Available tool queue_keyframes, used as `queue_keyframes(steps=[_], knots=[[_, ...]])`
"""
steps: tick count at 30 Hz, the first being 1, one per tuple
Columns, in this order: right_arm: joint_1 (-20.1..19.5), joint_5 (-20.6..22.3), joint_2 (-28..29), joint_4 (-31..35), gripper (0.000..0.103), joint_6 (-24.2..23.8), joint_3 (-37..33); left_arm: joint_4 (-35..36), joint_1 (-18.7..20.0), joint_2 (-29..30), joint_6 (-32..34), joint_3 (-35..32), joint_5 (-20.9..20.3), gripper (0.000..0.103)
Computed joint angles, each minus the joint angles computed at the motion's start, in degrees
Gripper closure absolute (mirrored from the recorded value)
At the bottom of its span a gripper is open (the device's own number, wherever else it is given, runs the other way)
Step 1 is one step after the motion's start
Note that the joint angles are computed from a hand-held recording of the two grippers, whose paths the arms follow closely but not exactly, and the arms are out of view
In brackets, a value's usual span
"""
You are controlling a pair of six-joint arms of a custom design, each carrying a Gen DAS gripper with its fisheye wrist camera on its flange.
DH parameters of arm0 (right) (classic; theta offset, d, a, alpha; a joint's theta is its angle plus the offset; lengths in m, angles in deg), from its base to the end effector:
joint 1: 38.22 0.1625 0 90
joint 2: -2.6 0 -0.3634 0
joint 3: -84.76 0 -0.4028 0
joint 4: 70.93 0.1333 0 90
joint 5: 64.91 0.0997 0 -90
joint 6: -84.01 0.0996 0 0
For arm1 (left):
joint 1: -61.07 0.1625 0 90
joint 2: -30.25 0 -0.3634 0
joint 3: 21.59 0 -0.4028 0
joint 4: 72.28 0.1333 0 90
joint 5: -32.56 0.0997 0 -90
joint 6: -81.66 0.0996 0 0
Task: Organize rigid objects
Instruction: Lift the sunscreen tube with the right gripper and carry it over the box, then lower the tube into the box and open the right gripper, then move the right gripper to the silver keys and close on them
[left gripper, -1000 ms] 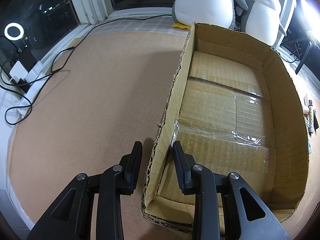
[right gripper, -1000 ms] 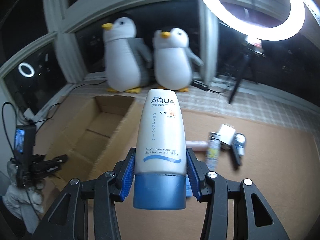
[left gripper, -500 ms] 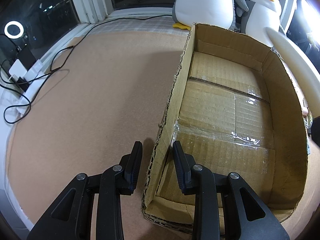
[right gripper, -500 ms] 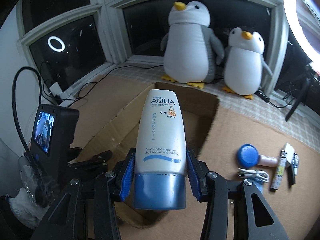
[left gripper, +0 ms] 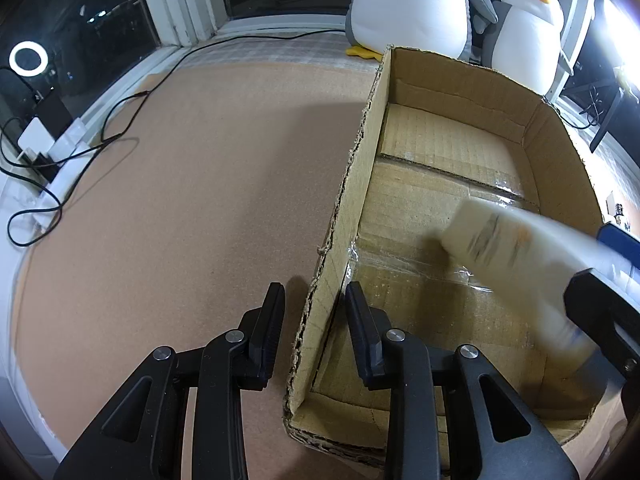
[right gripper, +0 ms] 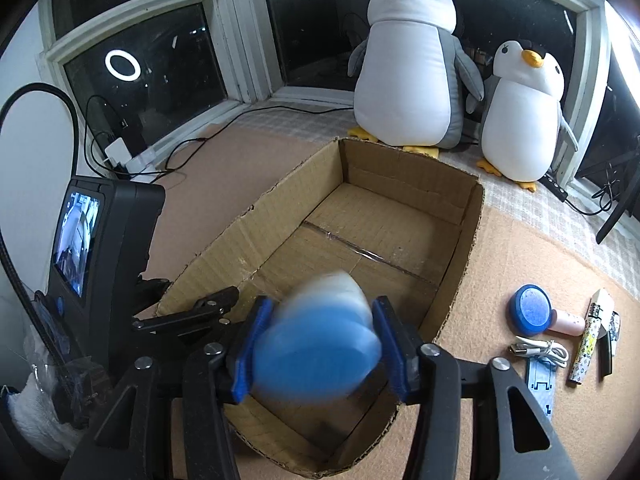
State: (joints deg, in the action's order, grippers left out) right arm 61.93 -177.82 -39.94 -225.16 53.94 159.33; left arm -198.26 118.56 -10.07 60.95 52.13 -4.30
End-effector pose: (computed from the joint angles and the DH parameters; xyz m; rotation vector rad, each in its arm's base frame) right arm 0.2239 -0.7142 0.1701 0.7465 -2.4784 0.6440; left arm -0.2050 -0.7180 0.1207 0.2081 2.2623 -0.5546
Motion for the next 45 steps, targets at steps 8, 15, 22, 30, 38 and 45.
queue_keyframes(steps=[8,15,22,30,38,45], knots=[[-0.44,0.51,-1.87,-0.99,0.049,1.15,1.88,-0.04,-0.10,0.06,-0.11,0.16,0.19,0.073],[-1.29,1.62,-5.04,-2.42,0.049,2.84,4.56,0.22,-0.19,0.11,-0.21,0.12,0.42,0.073],[-3.22,1.37,-10.31,-4.96,0.049,3.34,9.51,0.06,-0.20,0.07,-0.23,0.24,0.27,0.073],[-7.80,1.59,-16.25,-1.56,0.049,8.13,14.04,-0.05,-0.23,0.11,-0.11,0.26,0.46,0.073],[-10.70,5.35,-16.72,3.64,0.060,14.14,13.00,-0.03,-0.23,0.14,-0.14,0.23,0.45,0.073],[-11.64,5.80,-14.67,8.35,0.071,18.55,9.88,-0.12,-0.23,0.15,-0.14,0.19,0.29,0.073]])
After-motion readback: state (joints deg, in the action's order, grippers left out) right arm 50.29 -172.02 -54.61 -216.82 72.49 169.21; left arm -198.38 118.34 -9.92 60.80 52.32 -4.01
